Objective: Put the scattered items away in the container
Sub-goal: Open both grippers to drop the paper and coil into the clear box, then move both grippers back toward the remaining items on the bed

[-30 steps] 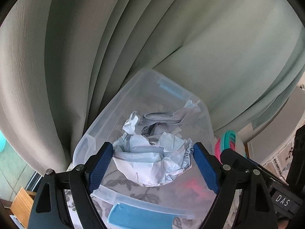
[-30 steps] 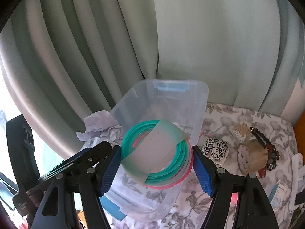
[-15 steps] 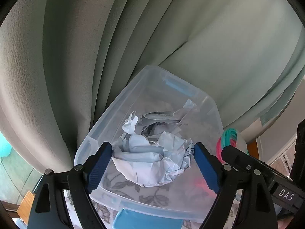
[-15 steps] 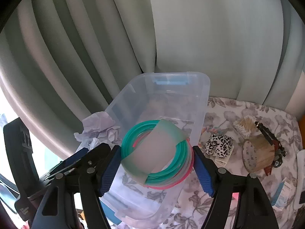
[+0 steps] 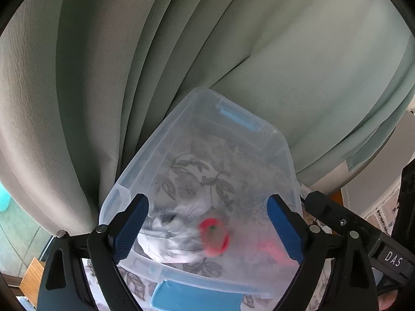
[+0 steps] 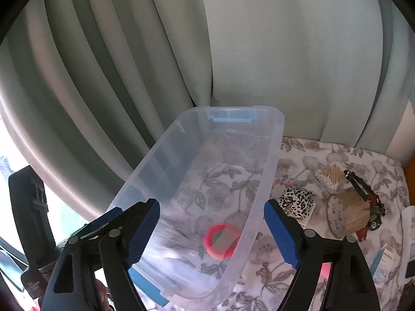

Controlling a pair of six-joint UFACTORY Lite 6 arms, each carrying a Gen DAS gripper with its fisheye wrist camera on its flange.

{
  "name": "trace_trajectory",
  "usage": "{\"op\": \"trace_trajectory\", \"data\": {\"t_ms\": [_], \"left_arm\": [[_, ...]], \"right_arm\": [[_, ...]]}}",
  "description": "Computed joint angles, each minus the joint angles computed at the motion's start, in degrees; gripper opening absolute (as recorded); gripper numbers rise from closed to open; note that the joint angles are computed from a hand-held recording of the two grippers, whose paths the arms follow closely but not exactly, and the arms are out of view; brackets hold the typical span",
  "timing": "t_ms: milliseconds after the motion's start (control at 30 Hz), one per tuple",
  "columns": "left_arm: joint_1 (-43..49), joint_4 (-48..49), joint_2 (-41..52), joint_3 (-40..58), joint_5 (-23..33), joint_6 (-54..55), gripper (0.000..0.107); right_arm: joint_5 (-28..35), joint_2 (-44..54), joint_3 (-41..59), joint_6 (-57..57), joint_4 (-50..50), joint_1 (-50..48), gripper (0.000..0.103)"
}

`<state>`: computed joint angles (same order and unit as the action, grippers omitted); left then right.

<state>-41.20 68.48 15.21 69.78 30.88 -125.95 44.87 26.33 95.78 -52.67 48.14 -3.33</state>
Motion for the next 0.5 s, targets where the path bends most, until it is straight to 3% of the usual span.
{"op": "trace_trajectory", "data": {"t_ms": [67,233,500], "left_arm": [[1.1,0.4,3.1,2.9,-0.3,0.4,0.099],[-1.1,-2.8,-1.8,0.7,3.0,2.7,0.103],[-3.3,-2.5,-1.2,4.0,5.8,4.6,0.103]], "right_arm": [[0.2,-0.8,-0.7,-0.1,0.1,-0.3,0.085],[0.1,-3.4,-2.9,-0.7,0.0,-0.6,0.086],[1.7,-8.0,-7.7,-3.1,3.0,-4.2,0.086]]}}
